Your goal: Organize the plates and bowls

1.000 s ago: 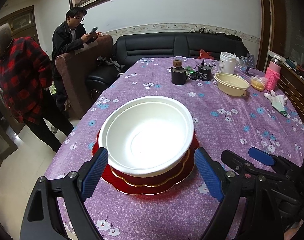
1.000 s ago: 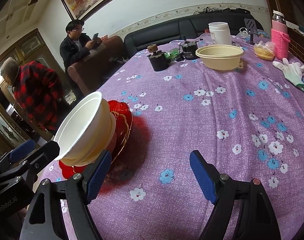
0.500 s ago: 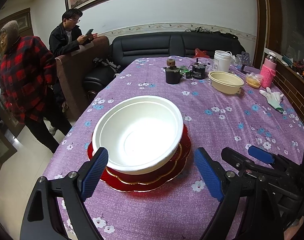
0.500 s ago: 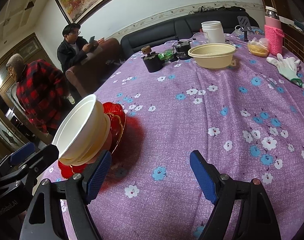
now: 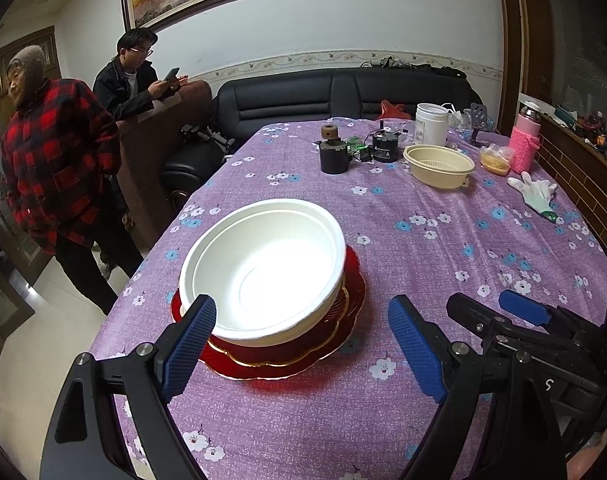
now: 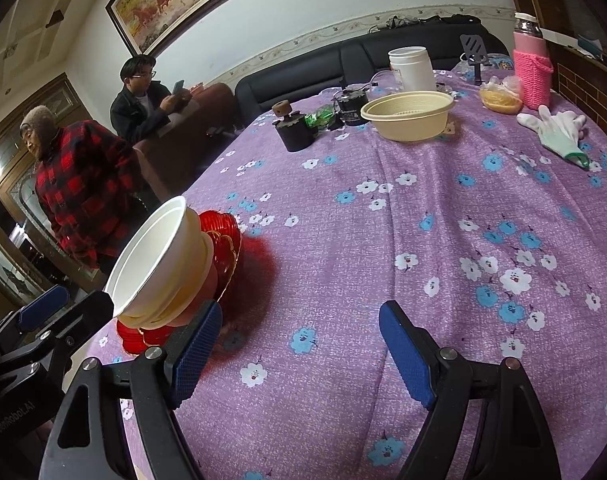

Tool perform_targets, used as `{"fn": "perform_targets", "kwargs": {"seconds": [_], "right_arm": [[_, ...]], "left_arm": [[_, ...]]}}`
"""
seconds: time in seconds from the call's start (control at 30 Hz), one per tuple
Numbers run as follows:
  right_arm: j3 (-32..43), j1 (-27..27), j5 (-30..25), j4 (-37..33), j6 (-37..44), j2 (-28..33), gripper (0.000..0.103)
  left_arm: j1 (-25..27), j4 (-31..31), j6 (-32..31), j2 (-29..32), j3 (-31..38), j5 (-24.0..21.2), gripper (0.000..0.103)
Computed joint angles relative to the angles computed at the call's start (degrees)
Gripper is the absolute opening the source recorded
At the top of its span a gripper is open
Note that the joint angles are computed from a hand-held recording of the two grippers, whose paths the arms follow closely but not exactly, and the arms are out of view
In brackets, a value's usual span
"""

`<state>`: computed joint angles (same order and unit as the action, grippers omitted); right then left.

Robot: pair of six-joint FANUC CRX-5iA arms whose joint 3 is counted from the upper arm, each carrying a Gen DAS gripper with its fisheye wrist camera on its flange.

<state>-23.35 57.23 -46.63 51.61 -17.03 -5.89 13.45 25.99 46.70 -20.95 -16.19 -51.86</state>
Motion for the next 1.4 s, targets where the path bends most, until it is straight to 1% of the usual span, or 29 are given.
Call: {"fn": "perform_targets", "kwargs": {"seconds": [0.27, 0.53, 0.67, 0.73, 0.77, 0.8, 0.9, 1.0, 1.13, 1.17, 1.2, 1.23, 1.27, 1.3, 1.33, 1.4], "right_arm": [[-1.2, 1.8, -3.7, 0.7, -1.3, -2.2, 0.085], [-2.5, 3.3, -8.1, 1.2, -2.7, -4.6, 0.085], [-2.9, 2.8, -9.1, 1.0, -2.7, -5.4, 0.085], [-3.2, 2.4, -9.2, 0.9, -2.7, -5.7, 0.085], [-3.2, 2.0, -9.2, 0.7, -2.5, -5.9, 0.085], [-3.3, 1.6, -9.3, 0.4, -2.1, -6.1, 0.085], [-3.2, 0.5, -10.2, -0.3, -0.9, -6.5, 0.085], [-2.9, -1.2, -11.6, -1.0, 0.8, -7.0, 0.085], [-1.8, -5.0, -13.0, -1.9, 4.5, -7.6, 0.085], [-1.3, -6.2, -13.3, -2.0, 5.5, -7.4, 0.085], [-0.6, -8.1, -13.1, -2.1, 6.9, -7.2, 0.085], [-0.3, -9.1, -12.8, -2.0, 7.6, -7.1, 0.085], [0.3, -10.7, -12.3, -2.1, 9.0, -6.8, 0.085], [1.3, -12.9, -11.2, -2.5, 11.0, -6.1, 0.085], [2.2, -14.8, -10.0, -3.1, 12.6, -5.6, 0.085], [4.2, -18.3, -7.1, -5.5, 15.6, -4.2, 0.085]], "left_arm": [[-0.6, 1.5, -1.6, -1.4, -0.8, -0.1, 0.088], [-2.0, 1.7, -2.5, -1.4, -0.5, -0.1, 0.088], [-3.4, 1.3, -2.8, -0.4, 0.6, 0.0, 0.088], [-4.2, 1.3, -3.2, 0.8, 2.1, -1.0, 0.088], [-4.4, 1.7, -3.6, 1.9, 3.3, -2.3, 0.088], [-4.6, 2.4, -4.0, 3.6, 5.3, -4.5, 0.088], [-5.4, 3.2, -3.8, 8.0, 11.0, -9.3, 0.088], [-6.9, 2.4, -2.6, 12.3, 17.6, -11.7, 0.088], [-10.3, -0.9, -0.2, 18.9, 27.5, -15.0, 0.088], [-11.4, -1.8, 1.2, 22.2, 32.0, -17.6, 0.088], [-12.2, -2.6, 2.5, 24.5, 35.1, -19.4, 0.088], [-13.1, -3.5, 4.7, 27.9, 39.6, -22.0, 0.088], [-13.4, -3.8, 6.1, 30.0, 42.3, -23.8, 0.088], [-14.1, -3.8, 9.1, 34.0, 47.3, -26.8, 0.088], [-14.3, -3.7, 10.6, 36.2, 50.0, -28.4, 0.088], [-15.2, -3.0, 15.5, 42.5, 56.9, -31.4, 0.088]]}}
